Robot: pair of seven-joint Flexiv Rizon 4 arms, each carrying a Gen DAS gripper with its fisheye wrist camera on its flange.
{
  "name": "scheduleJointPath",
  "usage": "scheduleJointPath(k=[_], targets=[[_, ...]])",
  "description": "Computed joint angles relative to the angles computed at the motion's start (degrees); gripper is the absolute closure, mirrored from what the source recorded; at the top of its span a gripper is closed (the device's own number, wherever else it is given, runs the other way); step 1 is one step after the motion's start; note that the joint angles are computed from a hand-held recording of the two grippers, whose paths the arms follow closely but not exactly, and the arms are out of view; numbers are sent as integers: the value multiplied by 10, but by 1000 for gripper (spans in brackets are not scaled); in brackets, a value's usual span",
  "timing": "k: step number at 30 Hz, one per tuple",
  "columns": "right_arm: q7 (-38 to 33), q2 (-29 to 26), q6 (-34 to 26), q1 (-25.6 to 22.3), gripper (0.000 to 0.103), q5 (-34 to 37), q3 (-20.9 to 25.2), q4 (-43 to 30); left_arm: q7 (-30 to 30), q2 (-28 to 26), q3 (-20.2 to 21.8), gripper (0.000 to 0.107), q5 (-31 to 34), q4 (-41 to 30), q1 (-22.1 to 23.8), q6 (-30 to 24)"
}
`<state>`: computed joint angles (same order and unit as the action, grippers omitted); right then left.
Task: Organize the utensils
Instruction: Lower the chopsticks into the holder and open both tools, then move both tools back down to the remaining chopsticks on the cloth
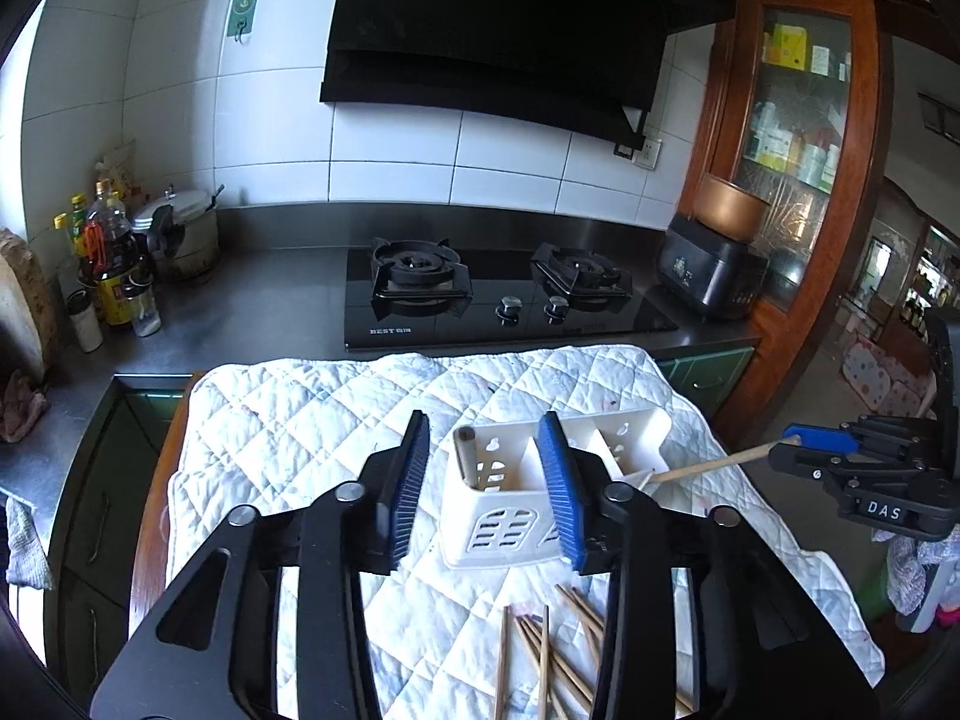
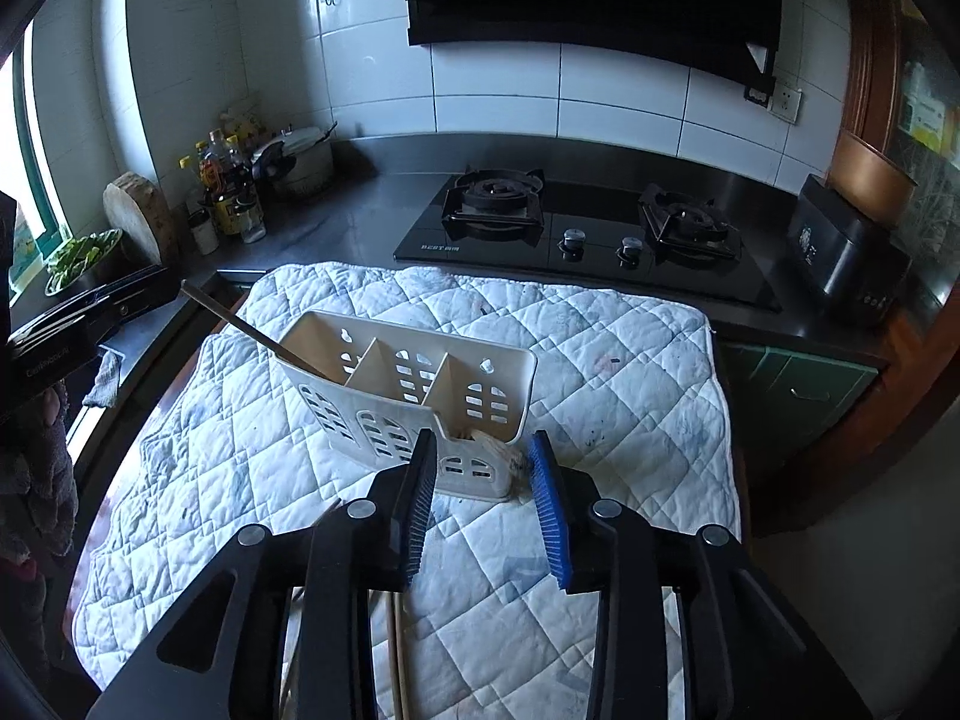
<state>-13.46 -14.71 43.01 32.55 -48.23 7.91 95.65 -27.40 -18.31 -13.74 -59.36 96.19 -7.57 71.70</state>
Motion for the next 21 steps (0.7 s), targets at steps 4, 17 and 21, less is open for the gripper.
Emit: scheduleJointPath(k=[4, 17, 21], targets=[[65, 27, 15, 8, 62, -48, 7, 47, 71, 41, -2, 54, -75, 55, 1, 13], [224, 33, 29, 39, 53, -150, 45, 165, 248, 127, 72, 42, -264, 217, -70, 2], [250, 20, 18, 57, 53, -161, 51, 183, 261, 132, 84, 42, -283, 250, -79, 6]])
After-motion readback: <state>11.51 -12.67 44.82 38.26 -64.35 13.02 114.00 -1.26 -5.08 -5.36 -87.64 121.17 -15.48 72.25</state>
